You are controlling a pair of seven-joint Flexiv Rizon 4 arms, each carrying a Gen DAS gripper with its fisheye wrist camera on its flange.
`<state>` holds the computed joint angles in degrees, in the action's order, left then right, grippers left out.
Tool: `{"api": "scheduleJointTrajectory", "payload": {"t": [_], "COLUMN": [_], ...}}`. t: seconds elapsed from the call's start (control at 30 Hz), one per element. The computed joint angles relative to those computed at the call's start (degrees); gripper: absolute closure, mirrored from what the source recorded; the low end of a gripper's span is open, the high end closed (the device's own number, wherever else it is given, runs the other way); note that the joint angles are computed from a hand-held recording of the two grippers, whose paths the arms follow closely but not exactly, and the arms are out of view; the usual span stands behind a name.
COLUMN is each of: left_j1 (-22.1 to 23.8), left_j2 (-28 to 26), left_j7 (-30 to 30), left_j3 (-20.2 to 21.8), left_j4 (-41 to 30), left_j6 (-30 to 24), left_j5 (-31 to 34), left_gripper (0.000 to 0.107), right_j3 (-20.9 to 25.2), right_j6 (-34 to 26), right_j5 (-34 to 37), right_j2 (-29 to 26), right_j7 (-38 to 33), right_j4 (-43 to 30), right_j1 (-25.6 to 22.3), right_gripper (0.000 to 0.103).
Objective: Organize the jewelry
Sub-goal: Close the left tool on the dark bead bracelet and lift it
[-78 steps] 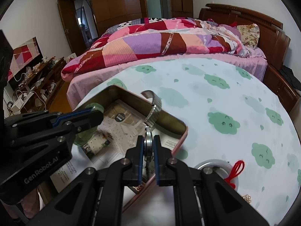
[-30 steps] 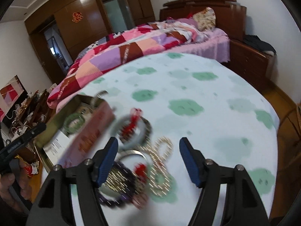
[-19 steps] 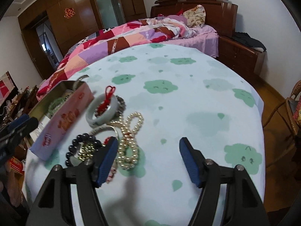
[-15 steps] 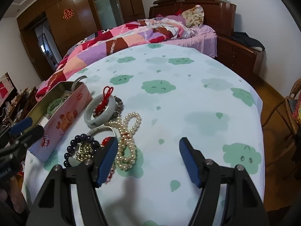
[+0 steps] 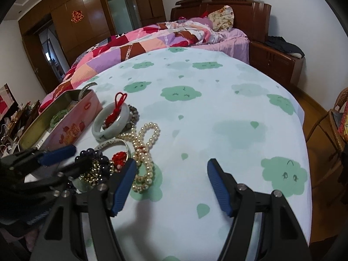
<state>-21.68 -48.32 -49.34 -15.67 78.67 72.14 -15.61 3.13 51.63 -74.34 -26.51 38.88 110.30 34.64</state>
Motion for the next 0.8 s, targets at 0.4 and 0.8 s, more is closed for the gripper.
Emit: {"api": "scheduleJointTrajectory", "payload": {"t": [0.4, 0.8], "left_j1": [4.3, 11.8], "left_j2": [0.6, 3.1], "left_j7": [5.3, 10.0], "left_j3": [-6.5, -17.3], "left_j4": [3.8, 10.6], "left_j6": [2.9, 12.1], "left_j5": [-4.1, -7.4], "left_gripper": [0.094, 0.094], "right_j3": [-0.2, 0.0], "right_j6": [0.9, 2.1], "right_j5": [-0.7, -0.4], "right_j2": [-0.4, -0.6], "right_j7": [-0.2, -1.1], "right_j4": [-0.4, -0.5], "right_j1": [-0.1, -0.6], "right_gripper": [0.032, 0.032]}}
